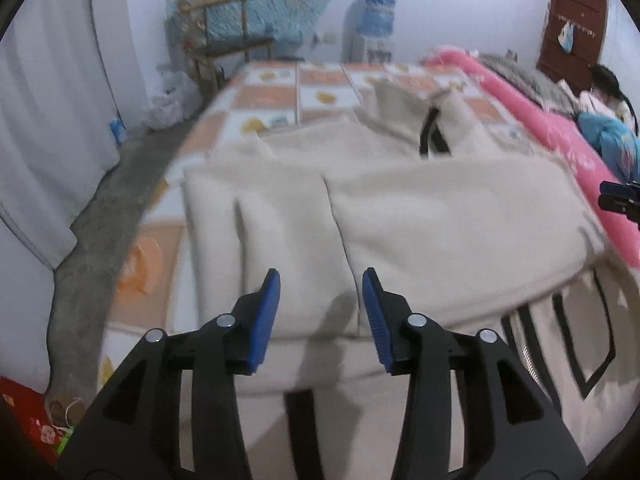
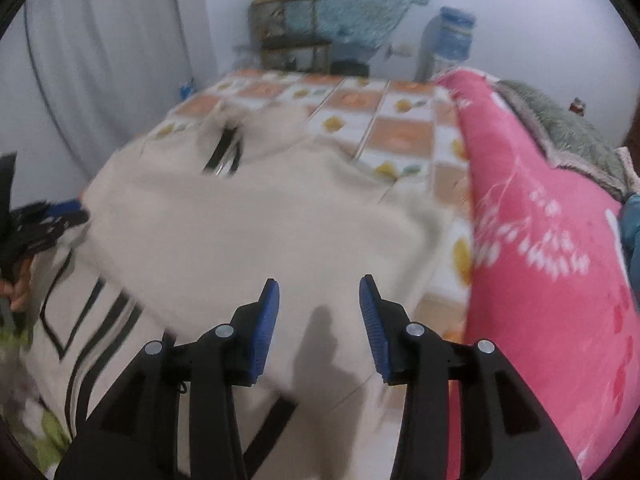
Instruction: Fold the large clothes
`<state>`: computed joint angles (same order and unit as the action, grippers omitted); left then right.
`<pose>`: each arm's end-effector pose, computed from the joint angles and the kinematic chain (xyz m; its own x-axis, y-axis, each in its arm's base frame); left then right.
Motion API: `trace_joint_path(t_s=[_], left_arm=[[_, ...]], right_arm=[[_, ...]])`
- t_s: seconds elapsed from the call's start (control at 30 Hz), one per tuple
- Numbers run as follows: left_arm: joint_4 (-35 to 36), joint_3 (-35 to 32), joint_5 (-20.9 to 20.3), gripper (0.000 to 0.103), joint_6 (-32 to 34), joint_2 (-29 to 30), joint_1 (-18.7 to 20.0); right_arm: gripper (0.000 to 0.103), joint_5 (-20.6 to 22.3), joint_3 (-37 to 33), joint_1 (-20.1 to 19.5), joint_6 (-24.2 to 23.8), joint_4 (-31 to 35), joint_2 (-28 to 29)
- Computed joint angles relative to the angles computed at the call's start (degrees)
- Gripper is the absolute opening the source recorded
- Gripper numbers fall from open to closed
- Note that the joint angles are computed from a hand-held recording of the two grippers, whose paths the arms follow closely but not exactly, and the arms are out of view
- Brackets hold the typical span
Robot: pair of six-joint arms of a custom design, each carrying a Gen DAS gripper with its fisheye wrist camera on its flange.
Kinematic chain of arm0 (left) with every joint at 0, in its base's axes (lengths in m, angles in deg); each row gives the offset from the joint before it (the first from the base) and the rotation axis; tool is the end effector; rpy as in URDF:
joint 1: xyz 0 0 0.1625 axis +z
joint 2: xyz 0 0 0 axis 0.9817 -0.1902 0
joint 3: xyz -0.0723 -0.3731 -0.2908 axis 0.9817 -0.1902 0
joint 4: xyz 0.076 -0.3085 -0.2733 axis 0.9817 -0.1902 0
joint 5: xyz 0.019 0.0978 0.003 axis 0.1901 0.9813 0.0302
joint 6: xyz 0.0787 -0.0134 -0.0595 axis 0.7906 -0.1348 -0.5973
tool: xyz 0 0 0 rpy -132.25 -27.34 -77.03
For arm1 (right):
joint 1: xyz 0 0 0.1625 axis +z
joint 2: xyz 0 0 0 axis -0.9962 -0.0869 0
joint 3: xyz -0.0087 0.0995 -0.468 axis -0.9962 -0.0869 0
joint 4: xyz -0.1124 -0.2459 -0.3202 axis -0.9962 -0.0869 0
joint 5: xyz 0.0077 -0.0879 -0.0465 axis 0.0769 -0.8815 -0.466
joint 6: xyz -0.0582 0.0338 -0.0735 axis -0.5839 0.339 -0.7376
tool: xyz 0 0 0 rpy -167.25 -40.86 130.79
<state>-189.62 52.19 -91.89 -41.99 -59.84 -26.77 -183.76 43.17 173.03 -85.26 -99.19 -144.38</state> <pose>-0.3897 -0.8144 0.0605 -0.6178 0.5190 -0.5907 0.7197 0.6758 -0.1589 0.0495 -0.6789 0.4541 -0.7033 0.1195 0.7008 -0.3372 0.8118 -0.4768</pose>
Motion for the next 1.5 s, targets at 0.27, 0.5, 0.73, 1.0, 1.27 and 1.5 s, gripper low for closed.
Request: trace_joint_path(t_s=[0.27,0.5,0.73,1.0,1.27,1.5], left_arm=[[0.5,1.1,2.0,0.067,-2.6,-0.8,-0.3],[-7.6,14.2,4.7,0.086,-1.4,-9.0,-2.2],[-6.8,26.8,7.1,0.089,-10.7,-17.4,-2.5],[-9.8,40.5,6.3,0.09,-17.4,-25.7,-1.9],[-10.0,47.9,6.6,0.09,-20.6,-30.5,-2.1],[-9.0,50.7,3.4,0.09,-25.7,-31.5,-1.3]], right_arm=[[0.035,-7.2,3.7,0.2,8.0,1.2,-0.4],[0.045,-5.4,13.2,5.2,12.8,-2.5,-5.3],[0.076,-5.7,19.7,7.8,18.5,-5.1,-3.8],[0.091,-12.7,21.8,8.8,20.6,-9.4,1.7],[0.097,-13.3,23.4,8.5,20.6,-14.9,2.3],[0.097,-13.0,24.2,8.3,19.8,-18.3,2.6]])
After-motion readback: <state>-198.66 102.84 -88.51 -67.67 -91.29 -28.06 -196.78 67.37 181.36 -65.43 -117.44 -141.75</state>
